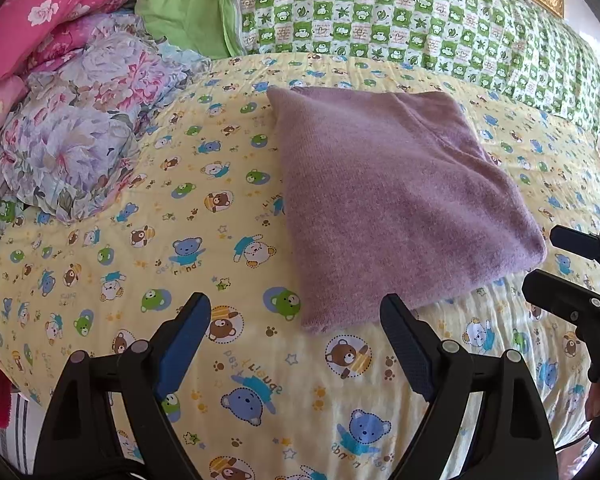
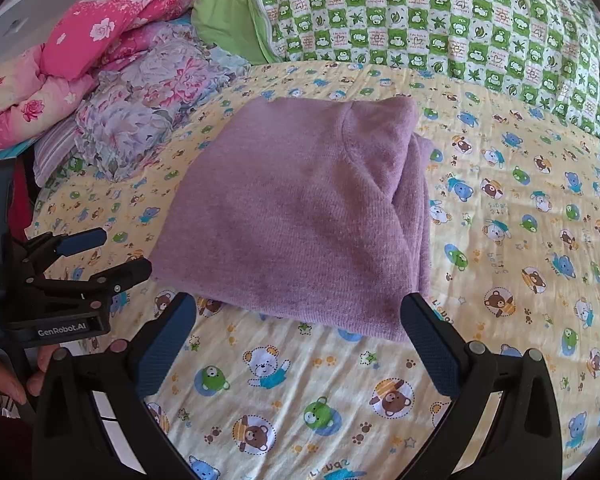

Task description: Fold small clothes

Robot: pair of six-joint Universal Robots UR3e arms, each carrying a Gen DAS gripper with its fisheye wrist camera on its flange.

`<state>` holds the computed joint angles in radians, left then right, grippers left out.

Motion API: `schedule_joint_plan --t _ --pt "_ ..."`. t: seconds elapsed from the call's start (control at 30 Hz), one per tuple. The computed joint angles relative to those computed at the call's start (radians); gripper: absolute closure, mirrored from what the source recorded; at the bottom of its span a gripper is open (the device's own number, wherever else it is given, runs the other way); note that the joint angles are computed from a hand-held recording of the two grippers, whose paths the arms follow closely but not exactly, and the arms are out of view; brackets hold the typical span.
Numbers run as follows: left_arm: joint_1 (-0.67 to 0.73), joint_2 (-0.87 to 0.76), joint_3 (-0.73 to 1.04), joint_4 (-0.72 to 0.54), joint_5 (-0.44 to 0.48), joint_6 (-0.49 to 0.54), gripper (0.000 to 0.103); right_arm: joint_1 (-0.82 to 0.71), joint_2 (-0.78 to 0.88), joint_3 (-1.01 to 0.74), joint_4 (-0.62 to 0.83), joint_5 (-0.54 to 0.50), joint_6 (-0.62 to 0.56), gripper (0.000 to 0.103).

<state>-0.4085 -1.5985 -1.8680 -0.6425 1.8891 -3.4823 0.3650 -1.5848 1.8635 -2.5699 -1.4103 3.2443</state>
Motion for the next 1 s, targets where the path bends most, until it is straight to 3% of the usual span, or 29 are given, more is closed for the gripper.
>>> schedule_joint_plan --t 1.0 --pt "-0.016 -0.004 0.007 -0.018 0.008 -0.036 0.016 -0.019 0.011 -0.013 0.006 0.027 -0.004 0.001"
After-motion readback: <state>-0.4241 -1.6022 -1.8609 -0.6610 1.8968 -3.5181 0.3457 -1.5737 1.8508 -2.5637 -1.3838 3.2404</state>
